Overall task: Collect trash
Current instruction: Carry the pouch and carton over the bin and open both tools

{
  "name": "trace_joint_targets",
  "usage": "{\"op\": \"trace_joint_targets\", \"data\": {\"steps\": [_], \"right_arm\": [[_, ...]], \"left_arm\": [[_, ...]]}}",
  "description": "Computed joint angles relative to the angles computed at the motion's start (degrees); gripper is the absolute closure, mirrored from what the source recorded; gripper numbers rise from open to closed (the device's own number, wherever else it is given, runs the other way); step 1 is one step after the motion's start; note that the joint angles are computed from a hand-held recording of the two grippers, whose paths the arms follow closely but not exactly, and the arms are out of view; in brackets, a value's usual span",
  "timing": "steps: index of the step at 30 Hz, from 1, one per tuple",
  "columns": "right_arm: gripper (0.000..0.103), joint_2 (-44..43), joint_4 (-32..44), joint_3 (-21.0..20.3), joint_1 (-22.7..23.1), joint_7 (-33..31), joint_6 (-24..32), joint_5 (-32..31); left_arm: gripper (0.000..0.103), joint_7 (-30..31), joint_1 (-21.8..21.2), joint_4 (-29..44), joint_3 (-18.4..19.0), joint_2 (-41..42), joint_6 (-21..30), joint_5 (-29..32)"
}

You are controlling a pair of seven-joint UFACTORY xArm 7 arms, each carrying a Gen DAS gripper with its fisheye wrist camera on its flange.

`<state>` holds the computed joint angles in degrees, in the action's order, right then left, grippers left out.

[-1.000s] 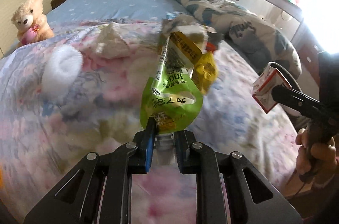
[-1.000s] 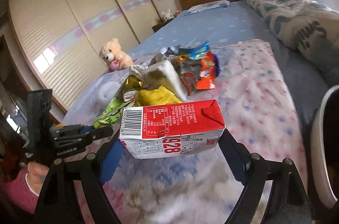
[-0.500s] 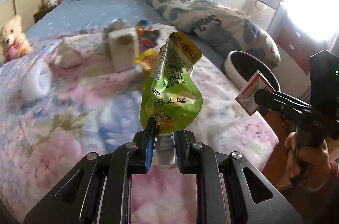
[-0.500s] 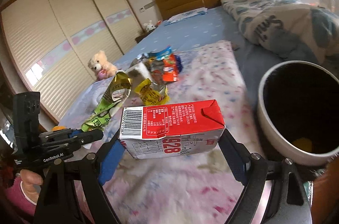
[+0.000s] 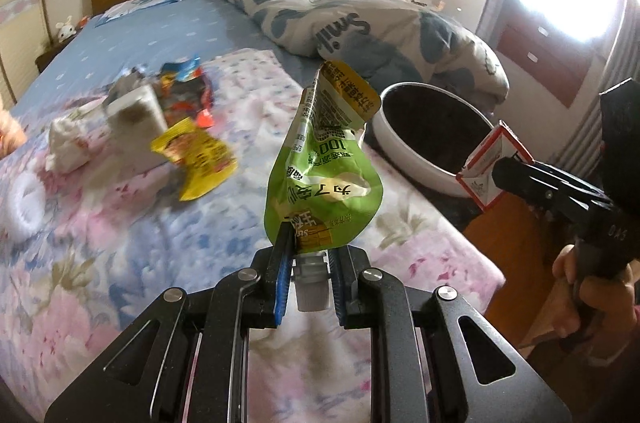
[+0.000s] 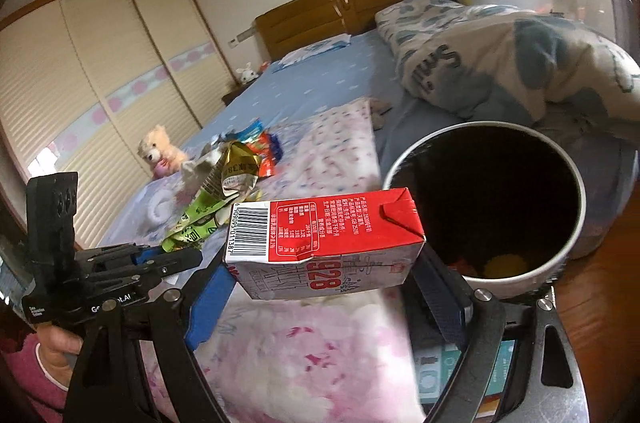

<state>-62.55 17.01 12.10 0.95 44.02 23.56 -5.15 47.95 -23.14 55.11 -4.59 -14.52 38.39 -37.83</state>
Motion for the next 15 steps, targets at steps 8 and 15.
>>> {"op": "trace_joint_targets", "data": {"steps": [8, 15], "right_arm": [[0.015, -4.2, -0.4, -1.9, -1.7, -1.5, 3.5, -0.5], [0.016, -6.7, -0.4, -3.9, -3.6, -3.9, 6.7, -0.6]], "left_arm": [[0.087, -2.5, -1.7, 1.7, -2.6, 1.6, -1.3, 2.8], [0.087, -4.7, -2.9, 3.7, -3.9, 3.5, -1.7, 4.7]]}}
